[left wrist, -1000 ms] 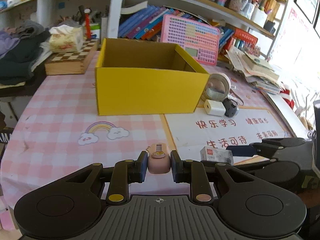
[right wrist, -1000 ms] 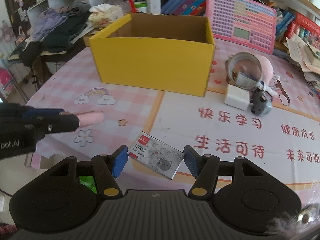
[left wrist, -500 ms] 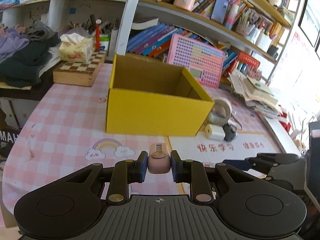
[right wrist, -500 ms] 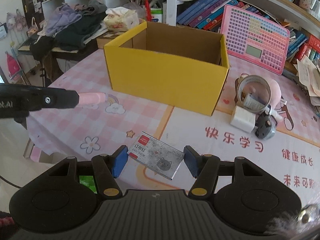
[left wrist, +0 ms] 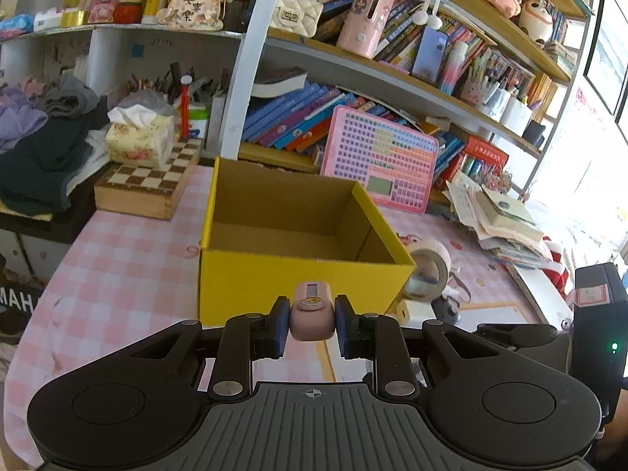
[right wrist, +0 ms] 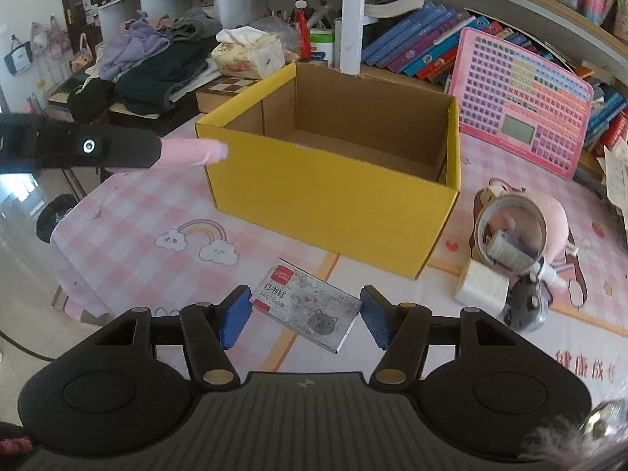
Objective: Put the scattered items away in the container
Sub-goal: 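Lift and carry both held items over the open yellow box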
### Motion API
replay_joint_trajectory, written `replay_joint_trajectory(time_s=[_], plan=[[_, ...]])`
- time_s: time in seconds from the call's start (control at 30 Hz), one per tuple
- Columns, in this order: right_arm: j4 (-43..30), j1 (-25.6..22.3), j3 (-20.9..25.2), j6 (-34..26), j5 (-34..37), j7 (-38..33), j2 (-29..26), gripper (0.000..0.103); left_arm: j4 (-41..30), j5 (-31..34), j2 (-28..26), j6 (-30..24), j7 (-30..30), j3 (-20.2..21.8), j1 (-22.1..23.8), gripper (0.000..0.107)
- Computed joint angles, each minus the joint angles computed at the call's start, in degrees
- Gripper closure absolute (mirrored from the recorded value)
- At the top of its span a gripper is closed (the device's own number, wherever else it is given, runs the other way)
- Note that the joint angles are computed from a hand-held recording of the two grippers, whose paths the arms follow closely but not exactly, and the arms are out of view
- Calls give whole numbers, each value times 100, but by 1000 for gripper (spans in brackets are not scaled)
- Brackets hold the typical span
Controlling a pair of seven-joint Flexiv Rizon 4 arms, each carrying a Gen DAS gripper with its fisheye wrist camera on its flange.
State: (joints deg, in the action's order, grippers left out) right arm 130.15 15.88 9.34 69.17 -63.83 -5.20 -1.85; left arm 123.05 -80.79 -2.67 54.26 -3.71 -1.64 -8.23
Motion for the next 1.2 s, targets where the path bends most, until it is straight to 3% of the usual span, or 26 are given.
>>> replay_joint_trajectory(time_s=[0.37, 0.77, 0.93, 1.2], plan=[[-229, -210, -178, 481, 298, -592, -89, 44, -513, -189, -335, 107, 69, -190, -79, 84], [-818, -586, -548, 971, -229, -1117, -378, 44, -1256, -3, -970, 424, -28, -458, -104, 84], [-1299, -602, -673, 1023, 274, -2376, -836, 44, -1707, 478, -1425, 685, -278, -626, -71, 84], [-2411, -651, -255, 208, 2635, -5717, -1828, 44, -2643, 2354, -2370, 852, -1611, -774, 51, 84]])
